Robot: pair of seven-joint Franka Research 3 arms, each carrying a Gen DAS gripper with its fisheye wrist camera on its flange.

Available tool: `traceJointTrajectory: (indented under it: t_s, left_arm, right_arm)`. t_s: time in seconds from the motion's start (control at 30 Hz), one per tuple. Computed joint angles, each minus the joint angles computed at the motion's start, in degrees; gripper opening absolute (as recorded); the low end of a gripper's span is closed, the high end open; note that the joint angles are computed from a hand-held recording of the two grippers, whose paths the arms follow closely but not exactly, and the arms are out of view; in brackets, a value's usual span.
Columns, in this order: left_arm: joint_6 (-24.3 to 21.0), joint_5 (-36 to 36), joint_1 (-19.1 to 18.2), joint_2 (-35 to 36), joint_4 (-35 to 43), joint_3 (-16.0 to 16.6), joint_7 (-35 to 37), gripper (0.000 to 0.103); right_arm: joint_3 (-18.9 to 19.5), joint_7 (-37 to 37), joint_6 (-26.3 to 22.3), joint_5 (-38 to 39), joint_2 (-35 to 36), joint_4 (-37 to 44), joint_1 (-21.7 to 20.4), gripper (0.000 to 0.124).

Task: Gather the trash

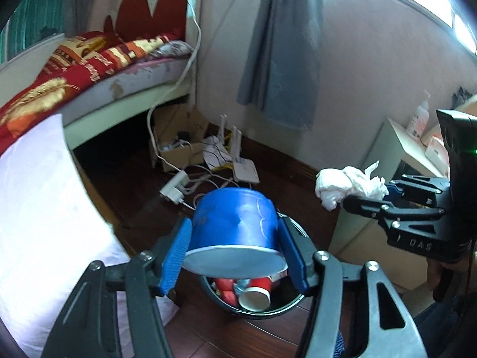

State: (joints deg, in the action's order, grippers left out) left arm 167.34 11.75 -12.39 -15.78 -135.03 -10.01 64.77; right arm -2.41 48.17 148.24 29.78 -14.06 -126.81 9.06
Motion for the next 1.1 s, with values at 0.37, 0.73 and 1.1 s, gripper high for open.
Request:
traceJointTrajectory:
  t_s: [0.37,0.73,1.1]
  left_arm:
    - [-8.77,-5.58,-1.10,13.50,6.79,1.28,4.57,0.074]
    - [-8.50,5.17,2.06,9.87,3.23,-1.48,-6.17,0.098]
    - [-8.80,6.20,2.97,1.01,-0.69,-1.30,-8.76,0.103]
  right_arm:
    - [1.65,7.42,-2.87,-11.62,15.92,4.37,-1.51,0.103]
    - [2.61,12.83,0.24,-13.09,13.75,3.61,-1.11,0.103]
    - [3.91,21.09,-0.39,-20.74,6.92,1.57,-0.56,0.103]
